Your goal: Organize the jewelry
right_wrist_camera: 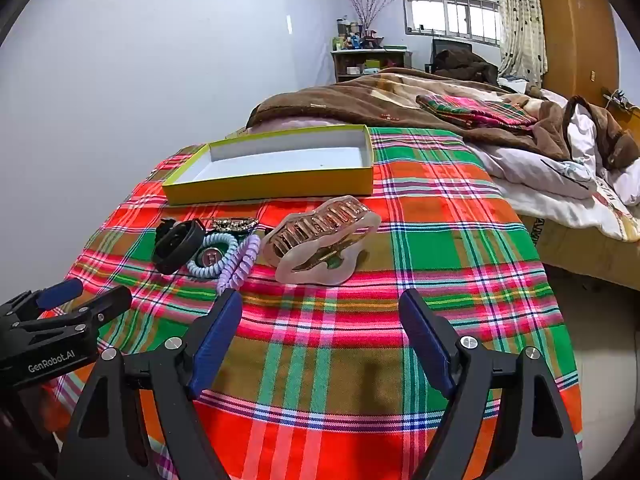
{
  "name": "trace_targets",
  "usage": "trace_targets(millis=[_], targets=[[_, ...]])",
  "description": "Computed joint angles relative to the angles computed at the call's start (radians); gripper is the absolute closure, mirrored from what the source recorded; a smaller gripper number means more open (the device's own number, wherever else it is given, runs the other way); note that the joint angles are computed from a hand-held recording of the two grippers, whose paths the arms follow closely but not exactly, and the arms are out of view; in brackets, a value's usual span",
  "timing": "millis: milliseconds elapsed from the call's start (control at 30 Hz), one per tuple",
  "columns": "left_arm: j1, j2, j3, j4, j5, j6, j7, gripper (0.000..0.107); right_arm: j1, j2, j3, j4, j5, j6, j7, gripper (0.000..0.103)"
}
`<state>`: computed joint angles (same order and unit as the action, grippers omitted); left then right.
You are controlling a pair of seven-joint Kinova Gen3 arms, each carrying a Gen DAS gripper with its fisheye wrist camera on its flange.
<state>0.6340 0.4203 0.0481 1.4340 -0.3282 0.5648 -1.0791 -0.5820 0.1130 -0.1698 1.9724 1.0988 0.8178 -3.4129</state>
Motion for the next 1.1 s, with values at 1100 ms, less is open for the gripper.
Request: trace_targets(millis=[1100], targets=[[0.017, 0.015, -0.014, -0.032, -0.027, 0.038, 0.019, 0.017, -0.015, 0.013, 0.003, -0.027, -0.009, 0.043, 0.055, 0.022]])
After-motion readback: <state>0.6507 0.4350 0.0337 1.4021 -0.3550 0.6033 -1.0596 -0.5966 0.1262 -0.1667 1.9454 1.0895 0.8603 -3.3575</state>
